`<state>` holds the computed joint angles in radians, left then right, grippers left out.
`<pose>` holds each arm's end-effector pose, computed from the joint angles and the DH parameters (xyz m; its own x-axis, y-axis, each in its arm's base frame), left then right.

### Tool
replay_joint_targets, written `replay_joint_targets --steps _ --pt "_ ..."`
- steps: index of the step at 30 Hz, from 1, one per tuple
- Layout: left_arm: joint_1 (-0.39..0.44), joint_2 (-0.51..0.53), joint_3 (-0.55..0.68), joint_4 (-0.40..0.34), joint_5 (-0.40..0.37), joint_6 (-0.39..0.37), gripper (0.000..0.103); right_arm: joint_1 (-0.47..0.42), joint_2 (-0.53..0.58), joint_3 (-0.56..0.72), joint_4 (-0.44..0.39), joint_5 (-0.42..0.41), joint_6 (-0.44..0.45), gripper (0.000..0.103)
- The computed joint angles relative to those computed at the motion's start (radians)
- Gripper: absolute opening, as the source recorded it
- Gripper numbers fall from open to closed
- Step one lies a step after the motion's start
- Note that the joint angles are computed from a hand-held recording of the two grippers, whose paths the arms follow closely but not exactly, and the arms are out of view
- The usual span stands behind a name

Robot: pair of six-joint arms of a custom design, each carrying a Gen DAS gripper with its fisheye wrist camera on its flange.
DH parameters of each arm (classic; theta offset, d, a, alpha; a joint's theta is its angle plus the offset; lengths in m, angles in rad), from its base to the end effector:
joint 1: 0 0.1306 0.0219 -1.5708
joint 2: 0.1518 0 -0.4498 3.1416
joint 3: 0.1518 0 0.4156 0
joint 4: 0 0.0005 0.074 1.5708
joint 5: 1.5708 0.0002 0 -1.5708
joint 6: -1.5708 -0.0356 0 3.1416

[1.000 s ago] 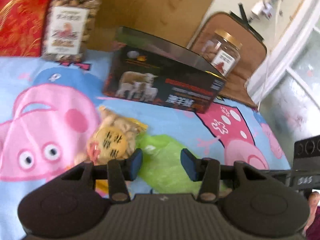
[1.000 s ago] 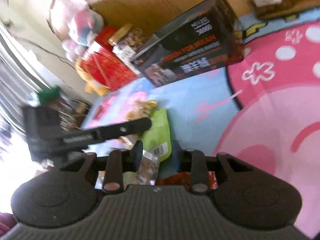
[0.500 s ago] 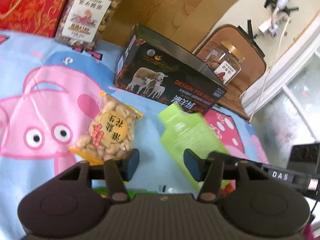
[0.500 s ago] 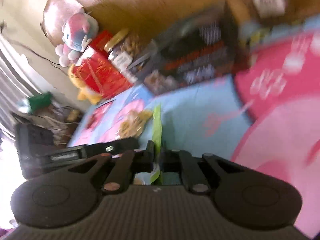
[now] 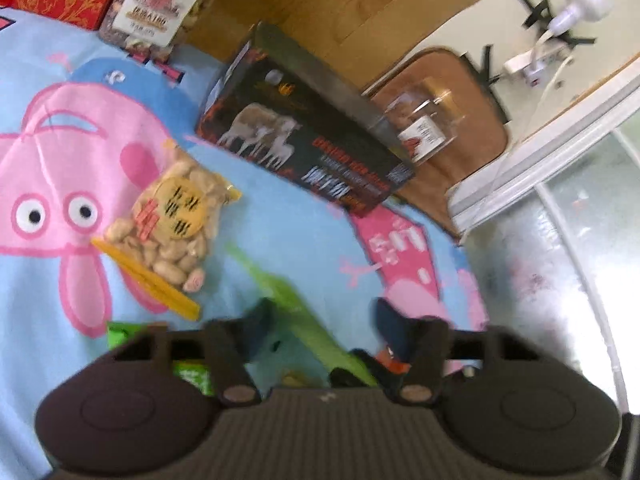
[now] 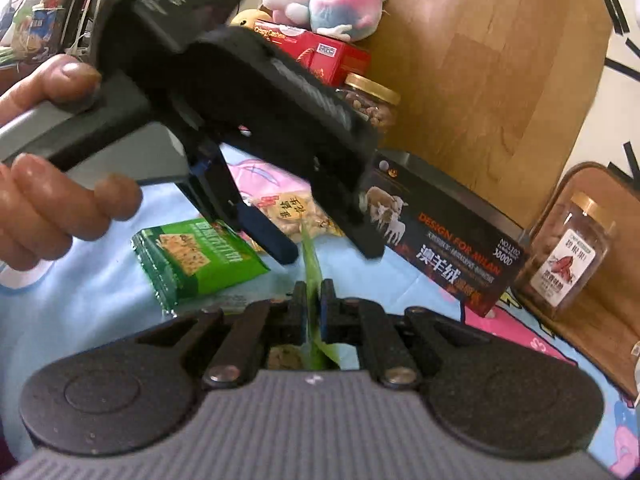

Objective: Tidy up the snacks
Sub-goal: 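Close the right gripper on the light green pouch and lift it, then lower the green pouch into the black box and open the right gripper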

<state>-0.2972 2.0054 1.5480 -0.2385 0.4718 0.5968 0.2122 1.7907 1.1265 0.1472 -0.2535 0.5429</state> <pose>0.6880 -0.2282 0.2538 -0.8411 -0.2660 -0.4711 0.1471 0.7255 -0.6723 0.5913 0.1360 0.2397 -0.1983 -0.5543 -0.8084 -0.6067 0.7172 -0.3430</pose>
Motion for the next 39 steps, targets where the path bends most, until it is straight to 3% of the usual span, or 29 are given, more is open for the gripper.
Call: replay_joint_targets --steps 3,4,6,7,10,13,15,18,25,30,31,32,39 --pt "0.002 0.011 0.008 -0.019 -0.011 0.019 0.016 -0.014 -0.001 -0.004 -0.001 -0.033 -0.005 0.020" --pt "0.003 0.010 0.004 -0.012 -0.018 0.028 0.016 -0.017 0.000 0.000 -0.012 -0.052 -0.011 0.023" --pt "0.005 0.005 -0.007 -0.001 -0.040 0.031 0.016 -0.020 -0.007 -0.006 -0.018 -0.061 -0.022 0.041" --pt "0.008 0.004 -0.011 0.003 -0.041 0.035 0.016 -0.024 -0.012 -0.013 -0.017 -0.061 -0.027 0.045" --pt "0.012 0.001 -0.017 0.011 -0.029 0.038 0.016 -0.025 -0.027 -0.037 -0.035 -0.047 -0.086 0.048" --pt "0.010 -0.004 -0.024 0.028 -0.024 0.028 0.016 -0.049 -0.024 -0.015 -0.104 -0.119 -0.192 0.049" --pt "0.011 -0.011 -0.036 0.057 -0.004 0.034 0.015 -0.061 -0.017 0.003 -0.146 -0.160 -0.244 0.054" --pt "0.011 -0.029 -0.063 0.101 0.010 0.033 0.013 -0.069 -0.015 0.003 -0.158 -0.187 -0.316 0.058" --pt "0.005 -0.064 -0.118 0.185 0.017 0.034 0.012 -0.086 -0.021 -0.014 -0.140 -0.227 -0.412 0.059" --pt "-0.001 -0.063 -0.111 0.173 0.009 0.028 0.012 -0.069 -0.015 -0.019 -0.104 -0.177 -0.378 0.058" --pt "-0.002 -0.064 -0.111 0.172 0.000 0.024 0.012 -0.067 -0.015 -0.020 -0.098 -0.169 -0.368 0.055" --pt "-0.002 -0.065 -0.109 0.168 -0.007 0.016 0.012 -0.062 -0.016 -0.022 -0.088 -0.159 -0.361 0.044" --pt "-0.006 -0.061 -0.047 0.127 -0.027 -0.047 0.013 -0.024 -0.036 -0.067 0.054 -0.022 -0.216 0.022"
